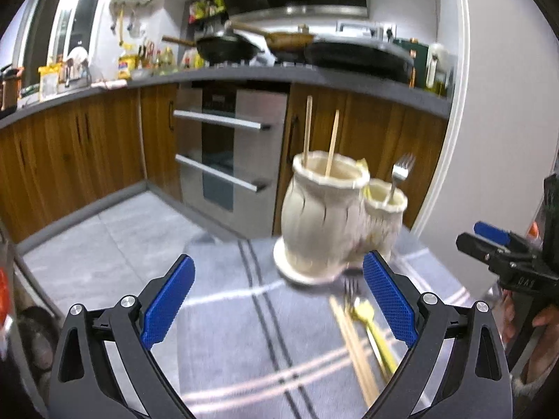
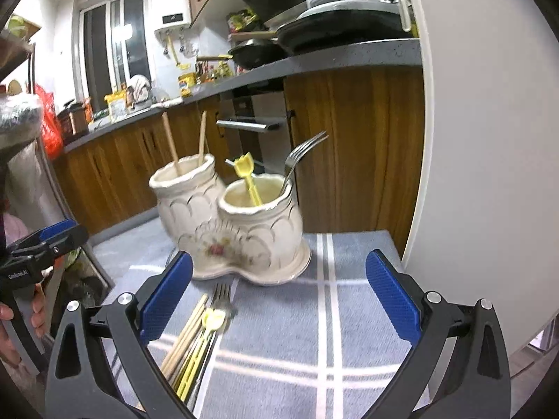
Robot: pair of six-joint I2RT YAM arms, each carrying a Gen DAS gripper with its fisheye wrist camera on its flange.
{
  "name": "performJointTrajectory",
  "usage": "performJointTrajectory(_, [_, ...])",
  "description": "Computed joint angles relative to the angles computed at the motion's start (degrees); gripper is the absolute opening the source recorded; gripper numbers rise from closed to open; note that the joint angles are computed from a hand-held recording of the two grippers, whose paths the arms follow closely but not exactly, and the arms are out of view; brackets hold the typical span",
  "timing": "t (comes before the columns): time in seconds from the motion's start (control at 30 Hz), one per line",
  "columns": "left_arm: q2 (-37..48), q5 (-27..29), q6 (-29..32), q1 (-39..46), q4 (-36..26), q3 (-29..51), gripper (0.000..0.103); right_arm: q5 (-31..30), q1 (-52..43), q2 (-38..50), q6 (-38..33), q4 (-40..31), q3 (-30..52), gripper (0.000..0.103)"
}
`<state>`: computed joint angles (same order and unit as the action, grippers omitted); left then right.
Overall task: Organize utensils
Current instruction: 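Bring both open tools back down to the remaining utensils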
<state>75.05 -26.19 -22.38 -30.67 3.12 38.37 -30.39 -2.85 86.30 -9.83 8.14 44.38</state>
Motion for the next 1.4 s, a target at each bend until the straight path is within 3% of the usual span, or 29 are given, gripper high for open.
performJointTrajectory(0.33, [2.0, 1.3, -2.8, -3.0, -2.8, -3.1, 0.096, 0.5, 2.1, -1.3, -3.8, -2.4, -3.8, 0.098])
performJointTrajectory(0.87, [11.1, 5.3, -7.1, -6.4, -11.5, 2.3, 0.096, 2.7, 1.0, 0.1, -10.1, -7.2, -6.3, 0.098])
performJointTrajectory(1.0, [13.3, 5.9, -7.5, -7.3, -11.2, 3.1, 0.096, 3.3, 1.4, 0.7, -10.7, -7.3, -6.7, 0.098])
performJointTrajectory(1.1, [15.0, 6.6, -7.2, -7.2, -11.2, 4.2, 0.093, 3.1, 1.4, 0.9, -11.5, -7.7, -6.8, 0.098])
performJointTrajectory(1.27, [17.9, 7.9, -6.2, -6.8, -11.8, 6.6, 0.076, 2.8, 0.9, 0.8, -11.1, -8.0, -6.9, 0.098])
performJointTrajectory(1.4, [20.3, 8.8, -6.1, -7.0, -12.7, 8.6, 0.068, 2.7, 0.7, 1.0, -11.3, -8.1, -6.7, 0.098])
